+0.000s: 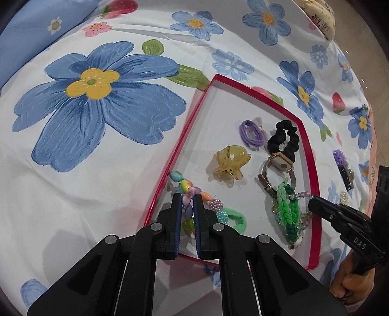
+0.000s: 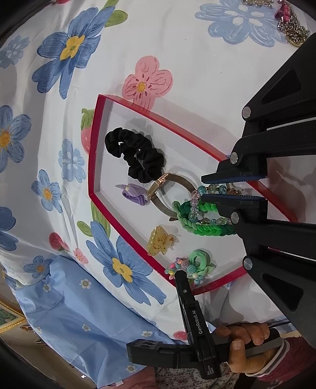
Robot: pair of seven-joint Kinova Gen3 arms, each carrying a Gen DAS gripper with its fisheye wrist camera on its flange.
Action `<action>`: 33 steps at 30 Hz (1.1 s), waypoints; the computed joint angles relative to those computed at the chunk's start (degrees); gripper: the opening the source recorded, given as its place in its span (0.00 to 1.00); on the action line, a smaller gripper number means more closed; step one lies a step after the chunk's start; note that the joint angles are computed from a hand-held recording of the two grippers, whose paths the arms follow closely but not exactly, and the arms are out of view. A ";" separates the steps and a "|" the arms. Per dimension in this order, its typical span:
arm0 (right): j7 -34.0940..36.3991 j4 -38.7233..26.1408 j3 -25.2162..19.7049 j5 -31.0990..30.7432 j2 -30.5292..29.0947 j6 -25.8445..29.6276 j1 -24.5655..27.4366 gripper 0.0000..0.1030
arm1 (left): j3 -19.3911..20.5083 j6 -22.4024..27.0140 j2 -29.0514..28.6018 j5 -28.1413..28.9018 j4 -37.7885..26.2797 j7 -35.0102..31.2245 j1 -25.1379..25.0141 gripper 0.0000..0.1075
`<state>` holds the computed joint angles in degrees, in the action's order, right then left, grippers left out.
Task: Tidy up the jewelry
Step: 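Carry the beaded bracelet into the tray with both tools, then open both tools to release the beaded bracelet in the tray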
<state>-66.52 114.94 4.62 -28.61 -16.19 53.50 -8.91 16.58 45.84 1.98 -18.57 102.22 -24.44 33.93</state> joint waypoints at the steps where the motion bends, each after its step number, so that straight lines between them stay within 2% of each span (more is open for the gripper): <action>1: 0.16 0.03 0.28 -0.28 0.01 0.09 -0.03 0.09 | 0.03 0.16 0.03 -0.01 -0.10 -0.08 0.03 0.06; 7: 0.96 0.03 1.17 -1.98 0.05 0.70 0.18 0.16 | 0.11 1.04 0.04 -0.55 -0.48 0.49 0.33 0.07; 12: 0.96 0.09 1.34 -2.39 -0.91 0.77 0.43 0.25 | 0.41 1.93 -0.38 -1.65 -0.93 1.97 0.67 0.20; 17: 1.11 0.09 2.55 -2.79 -2.69 1.49 0.62 0.28 | 1.13 2.95 -0.49 -2.77 -1.92 2.97 1.36 0.30; 21: 1.72 0.36 4.54 -3.40 -4.40 2.61 0.94 0.37 | 1.87 3.74 -0.83 -4.17 -2.61 4.50 2.31 0.38; 28: 2.62 1.08 9.32 -2.78 -8.12 5.98 2.79 0.42 | 3.55 5.29 -0.59 -6.61 -5.23 6.28 4.53 0.47; 33: 3.00 1.10 13.01 -1.31 -10.48 8.34 4.75 0.42 | 4.03 6.40 0.50 -8.06 -7.80 6.51 6.98 0.48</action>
<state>-63.52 116.05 17.64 -29.92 -26.67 61.84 -4.16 20.61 52.24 2.48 -26.64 94.42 -17.94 40.90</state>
